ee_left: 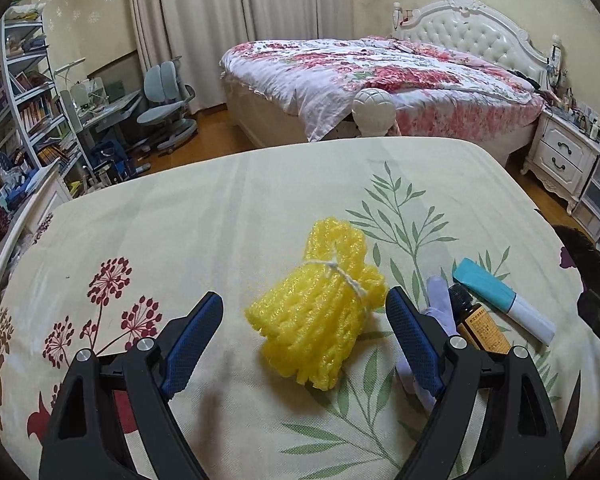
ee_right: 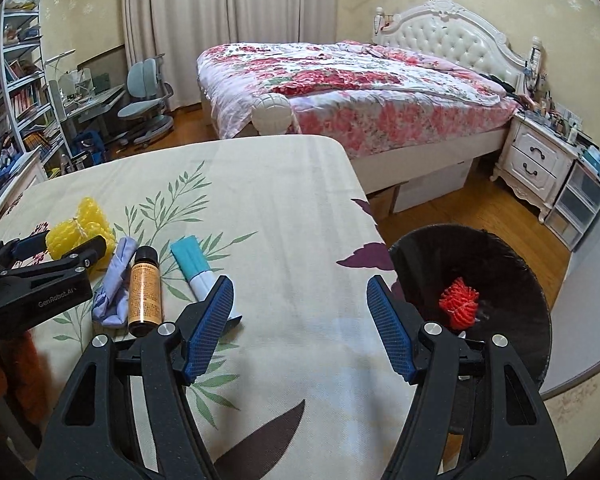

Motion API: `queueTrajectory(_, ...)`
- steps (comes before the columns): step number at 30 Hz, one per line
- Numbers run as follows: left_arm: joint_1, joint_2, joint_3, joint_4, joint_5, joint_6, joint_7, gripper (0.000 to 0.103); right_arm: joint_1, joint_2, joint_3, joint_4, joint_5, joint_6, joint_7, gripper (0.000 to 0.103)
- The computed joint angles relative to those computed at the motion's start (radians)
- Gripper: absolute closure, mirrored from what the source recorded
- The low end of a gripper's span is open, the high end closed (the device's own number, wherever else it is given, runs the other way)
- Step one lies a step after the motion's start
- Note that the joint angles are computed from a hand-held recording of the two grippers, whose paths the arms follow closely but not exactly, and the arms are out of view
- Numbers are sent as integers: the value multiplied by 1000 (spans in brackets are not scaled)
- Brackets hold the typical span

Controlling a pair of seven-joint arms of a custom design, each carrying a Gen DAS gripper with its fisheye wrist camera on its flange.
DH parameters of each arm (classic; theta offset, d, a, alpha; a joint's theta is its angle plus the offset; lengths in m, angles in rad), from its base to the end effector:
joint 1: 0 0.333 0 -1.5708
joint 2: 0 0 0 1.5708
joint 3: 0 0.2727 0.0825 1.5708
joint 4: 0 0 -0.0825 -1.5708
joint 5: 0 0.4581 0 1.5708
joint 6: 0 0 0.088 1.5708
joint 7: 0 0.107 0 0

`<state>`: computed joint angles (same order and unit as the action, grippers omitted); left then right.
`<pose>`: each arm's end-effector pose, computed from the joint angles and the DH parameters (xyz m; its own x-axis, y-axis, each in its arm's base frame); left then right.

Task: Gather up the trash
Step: 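Close the left gripper on the yellow foam mesh bundle, then close the right gripper on the lavender cloth while the left holds the yellow mesh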

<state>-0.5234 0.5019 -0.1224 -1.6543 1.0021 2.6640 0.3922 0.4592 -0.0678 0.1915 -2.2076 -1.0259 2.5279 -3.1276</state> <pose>0.5918 -0.4657 0.2901 -0.1933 -0.9778 -0.0805 -0.6945 0.1943 -0.6928 0.4827 0.3788 0.3625 -0.1538 -0.9870 -0.0470 -0.6735 0.1395 -0.7259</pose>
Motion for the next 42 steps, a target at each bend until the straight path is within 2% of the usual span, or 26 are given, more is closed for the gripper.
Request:
queueTrajectory(2, 17, 2, -12, -3, -29, 21, 32, 20, 1, 13, 0, 12, 5, 3, -9, 35)
queueTrajectory(4, 25, 1, -16, -8, -44, 38, 56, 32, 4, 27, -2, 26, 11, 7, -18, 35)
queueTrajectory(5, 32, 7, -24, -4, -64, 34, 88, 44, 6, 32, -3, 31, 13, 8, -21, 35)
queueTrajectory(9, 28, 4, -19, -15, -79, 50, 124, 53, 16, 49, -5, 49, 16, 9, -30, 35)
queueTrajectory(16, 25, -73, -2, -107, -38, 58, 55, 56, 36, 76, -5, 87, 18, 19, -56, 35)
queueTrajectory(21, 38, -155, 0, -199, 36, 32, -38, 56, 56, 120, -7, 139, 32, 38, -100, 36)
queueTrajectory(24, 59, -205, -9, -256, 84, 18, -95, 56, 72, 154, -10, 179, 45, 52, -134, 39)
queueTrajectory(26, 79, -237, -19, -294, 100, 11, -120, 56, 82, 181, -12, 209, 68, 69, -168, 46)
queueTrajectory(28, 99, -259, -29, -321, 108, 6, -138, 56, 94, 208, -16, 238, 84, 79, -194, 47)
queueTrajectory(31, 123, -288, -39, -358, 126, -7, -165, 56, 110, 248, -21, 280, 117, 85, -245, 55)
queueTrajectory(36, 161, -313, -53, -395, 128, -4, -190, 56, 143, 304, -37, 349, 139, 63, -289, 60)
queueTrajectory(42, 183, -321, -60, -413, 126, 11, -204, 56, 173, 340, -55, 395, 149, 21, -310, 60)
